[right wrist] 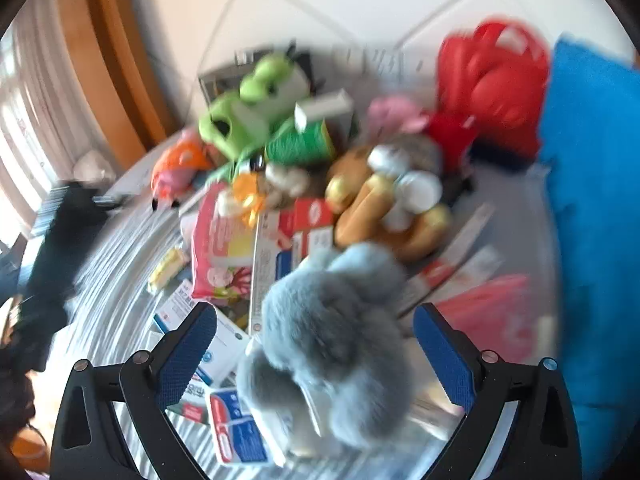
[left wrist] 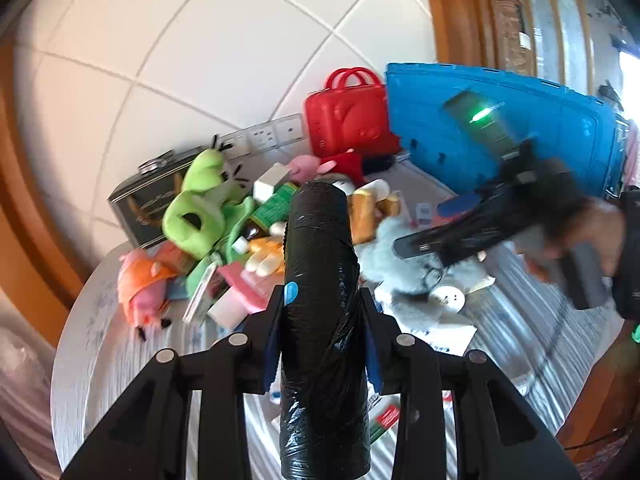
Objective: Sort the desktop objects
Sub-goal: 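Carry the grey plush with the right tool while the left tool carries the black tube to the crate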
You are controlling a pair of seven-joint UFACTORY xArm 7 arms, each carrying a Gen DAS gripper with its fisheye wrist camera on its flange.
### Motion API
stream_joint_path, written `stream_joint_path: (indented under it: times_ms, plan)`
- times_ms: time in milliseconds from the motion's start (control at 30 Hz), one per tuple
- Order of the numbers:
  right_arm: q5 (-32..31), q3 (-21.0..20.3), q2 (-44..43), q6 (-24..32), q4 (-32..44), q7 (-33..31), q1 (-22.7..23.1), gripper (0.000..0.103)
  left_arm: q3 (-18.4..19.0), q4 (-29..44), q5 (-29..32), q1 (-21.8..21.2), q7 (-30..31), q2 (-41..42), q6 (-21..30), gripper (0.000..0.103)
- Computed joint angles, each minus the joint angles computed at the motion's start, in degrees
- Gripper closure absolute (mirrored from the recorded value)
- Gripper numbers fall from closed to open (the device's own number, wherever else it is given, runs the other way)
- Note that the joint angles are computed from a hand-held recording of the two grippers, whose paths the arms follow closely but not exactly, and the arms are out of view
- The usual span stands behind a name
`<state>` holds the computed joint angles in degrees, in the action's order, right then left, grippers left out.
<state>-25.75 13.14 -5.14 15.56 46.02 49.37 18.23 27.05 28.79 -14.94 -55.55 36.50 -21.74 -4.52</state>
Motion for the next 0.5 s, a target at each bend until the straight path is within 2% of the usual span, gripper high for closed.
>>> stream_joint_path:
  times_ms: [33,67,100,133,167,200,267,333,400,500]
  plan:
    - [0.67,1.12,2.61,2.00,2.03,0.21,-1.20,0.003,-1.47,-0.43,0.14,2.02,-0.61,-0.13,0.20,0.070]
    - [-0.55,-0.15,5.77,4.23,4.62,2.77,-0.07,0.004,-2.69,-0.84,0.26,3.84,-1.17,-0.34,0.53,0.070]
    - [-0.69,-0.86,7.89,5.18,6.28,3.52,0.58,0.012,-3.78,-1.24,0.33,5.55,-1.69,-0.50,0.73,0.070]
    - [-0.69,-1.52,11.10,8.28,9.36,3.63,1.44,0.036,-4.84,-1.48,0.44,7.09,-2.15,-0.54,0.94,0.070]
    - [1.60,-1.74,13.81,11.89,12.06,1.33,2.07,0.047,-6.27,-1.67,0.62,9.06,-2.79,-0.48,1.31,0.070]
    - [1.88,-2.25,15.34,14.17,13.60,0.37,2.96,0.053,-7.47,-1.86,0.80,10.75,-3.24,-0.56,1.71,0.070]
    - [-0.04,-3.68,16.39,15.83,14.99,-1.09,5.01,0.059,-8.30,-2.23,0.92,12.33,-3.27,-1.07,1.81,0.070]
    - [1.70,-4.27,13.43,13.03,12.49,-1.73,5.38,0.063,-7.21,-2.34,0.92,11.77,-2.53,-1.68,1.42,0.070]
    - [-0.16,-4.78,8.30,9.16,8.74,1.72,5.76,0.064,-5.57,-1.76,0.88,10.00,-1.79,-1.88,0.88,0.070]
    - [-7.98,-2.79,0.40,8.00,5.37,10.13,4.99,0.064,-3.19,-0.80,0.95,6.27,-0.93,-2.96,0.16,0.070]
